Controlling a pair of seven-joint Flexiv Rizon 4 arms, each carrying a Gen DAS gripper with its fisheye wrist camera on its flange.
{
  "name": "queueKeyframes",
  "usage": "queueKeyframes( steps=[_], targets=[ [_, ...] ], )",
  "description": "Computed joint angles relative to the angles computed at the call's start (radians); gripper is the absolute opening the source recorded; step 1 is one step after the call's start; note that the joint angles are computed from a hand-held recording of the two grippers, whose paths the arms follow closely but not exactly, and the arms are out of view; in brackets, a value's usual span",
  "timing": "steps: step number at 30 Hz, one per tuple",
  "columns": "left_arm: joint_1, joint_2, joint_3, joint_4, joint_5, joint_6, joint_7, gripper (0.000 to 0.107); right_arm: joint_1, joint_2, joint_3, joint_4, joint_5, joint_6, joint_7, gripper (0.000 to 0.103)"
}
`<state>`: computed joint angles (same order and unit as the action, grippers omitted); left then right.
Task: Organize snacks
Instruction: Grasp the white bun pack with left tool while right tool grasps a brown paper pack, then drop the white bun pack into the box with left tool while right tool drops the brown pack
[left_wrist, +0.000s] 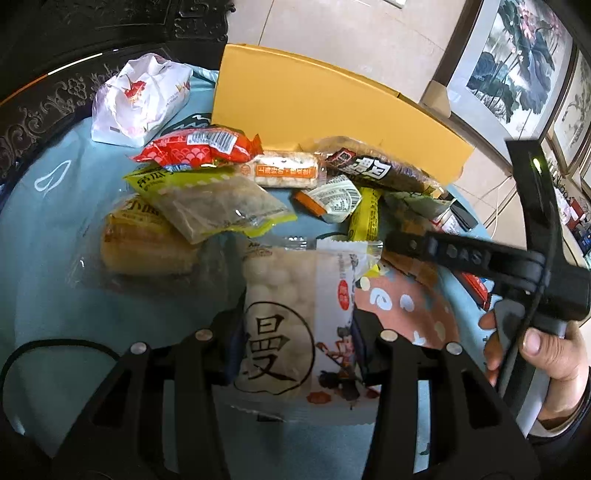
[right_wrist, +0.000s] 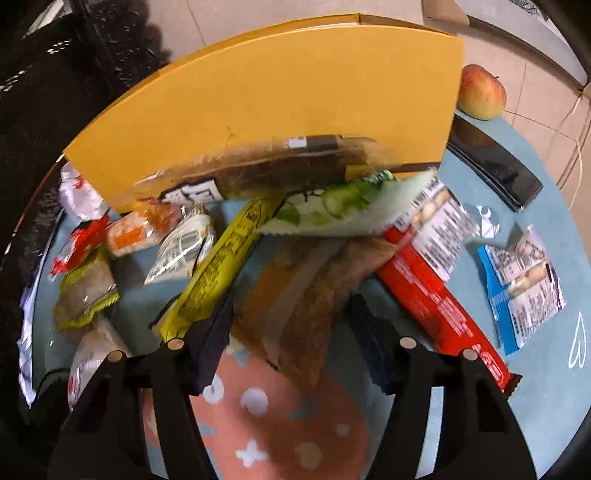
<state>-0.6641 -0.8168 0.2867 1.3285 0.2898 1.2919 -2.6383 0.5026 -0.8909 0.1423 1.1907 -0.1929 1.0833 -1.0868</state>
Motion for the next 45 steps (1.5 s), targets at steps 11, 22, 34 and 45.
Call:
queueKeyframes(
  steps=[11, 22, 34, 45],
  targets=[
    [-0.008, 0.023, 0.001, 0.018, 0.008, -0.016, -0.023, 0.046, -0.132, 0.057, 0.148, 0.09, 0.121, 0.063, -0.155, 0.037],
    [-0.069, 0.063, 0.03, -0.018, 0.112, -0.078, -0.061, 0.046, -0.21, 0.198, 0.21, 0.27, 0.26, 0.229, -0.336, 0.037],
    [-0.055, 0.084, -0.005, -0.185, 0.273, -0.221, -0.082, 0.046, -0.253, 0.234, 0.255, 0.292, 0.238, 0.414, -0.399, 0.037],
    [0.083, -0.122, -0.081, -0.635, 0.188, -0.4, 0.073, 0.047, -0.198, 0.074, 0.19, -0.007, 0.098, 0.379, -0.341, 0.037]
  ],
)
